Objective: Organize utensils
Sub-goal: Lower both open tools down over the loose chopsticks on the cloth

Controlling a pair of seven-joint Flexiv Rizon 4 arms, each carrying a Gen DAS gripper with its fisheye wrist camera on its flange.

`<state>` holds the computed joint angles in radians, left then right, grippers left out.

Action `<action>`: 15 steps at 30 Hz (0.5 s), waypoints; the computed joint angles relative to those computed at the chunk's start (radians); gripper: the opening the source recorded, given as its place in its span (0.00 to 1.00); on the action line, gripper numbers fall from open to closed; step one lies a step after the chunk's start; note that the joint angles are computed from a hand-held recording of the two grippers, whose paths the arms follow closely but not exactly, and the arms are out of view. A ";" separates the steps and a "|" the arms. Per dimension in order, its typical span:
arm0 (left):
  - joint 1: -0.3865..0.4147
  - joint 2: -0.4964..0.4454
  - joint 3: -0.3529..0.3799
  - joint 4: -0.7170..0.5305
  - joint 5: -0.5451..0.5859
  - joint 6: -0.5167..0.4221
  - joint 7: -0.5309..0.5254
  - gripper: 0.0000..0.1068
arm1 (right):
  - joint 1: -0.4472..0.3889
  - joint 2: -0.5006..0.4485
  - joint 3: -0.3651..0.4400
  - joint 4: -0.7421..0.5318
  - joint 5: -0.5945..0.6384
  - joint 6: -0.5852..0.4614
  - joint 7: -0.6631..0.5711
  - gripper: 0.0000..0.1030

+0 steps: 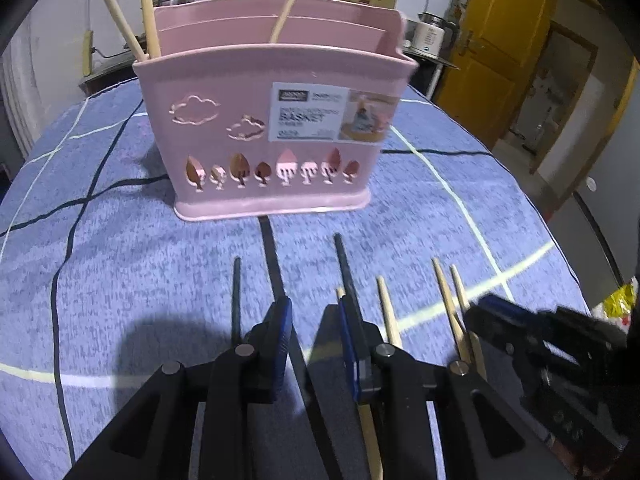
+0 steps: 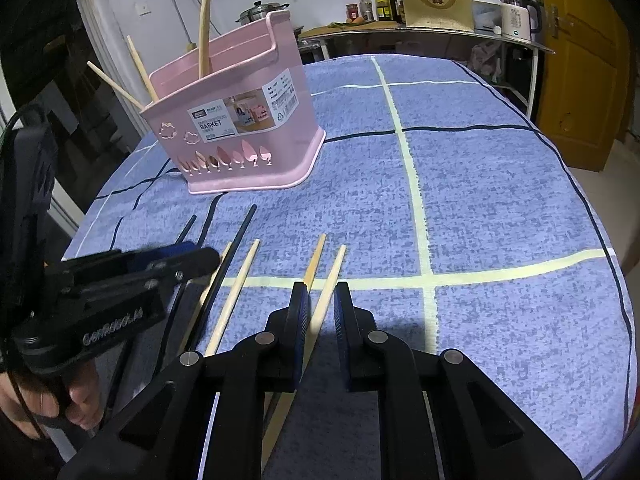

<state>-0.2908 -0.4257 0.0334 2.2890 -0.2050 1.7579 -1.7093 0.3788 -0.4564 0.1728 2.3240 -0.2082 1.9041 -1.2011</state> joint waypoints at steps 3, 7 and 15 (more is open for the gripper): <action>-0.025 -0.018 0.029 -0.031 -0.009 -0.018 -0.003 0.22 | 0.003 -0.002 -0.002 -0.003 0.002 -0.003 0.000 0.13; -0.084 -0.037 0.090 -0.072 -0.008 -0.046 -0.004 0.25 | 0.013 -0.006 -0.011 -0.010 0.007 -0.014 0.001 0.13; -0.065 -0.034 0.067 -0.069 0.016 -0.040 0.003 0.30 | 0.044 -0.007 -0.037 -0.017 0.023 -0.020 -0.012 0.13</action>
<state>-0.3557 -0.4599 0.0999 2.2204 -0.1894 1.7175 -1.7061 0.4225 -0.4630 0.1356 2.3066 -0.1855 1.8840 -1.2134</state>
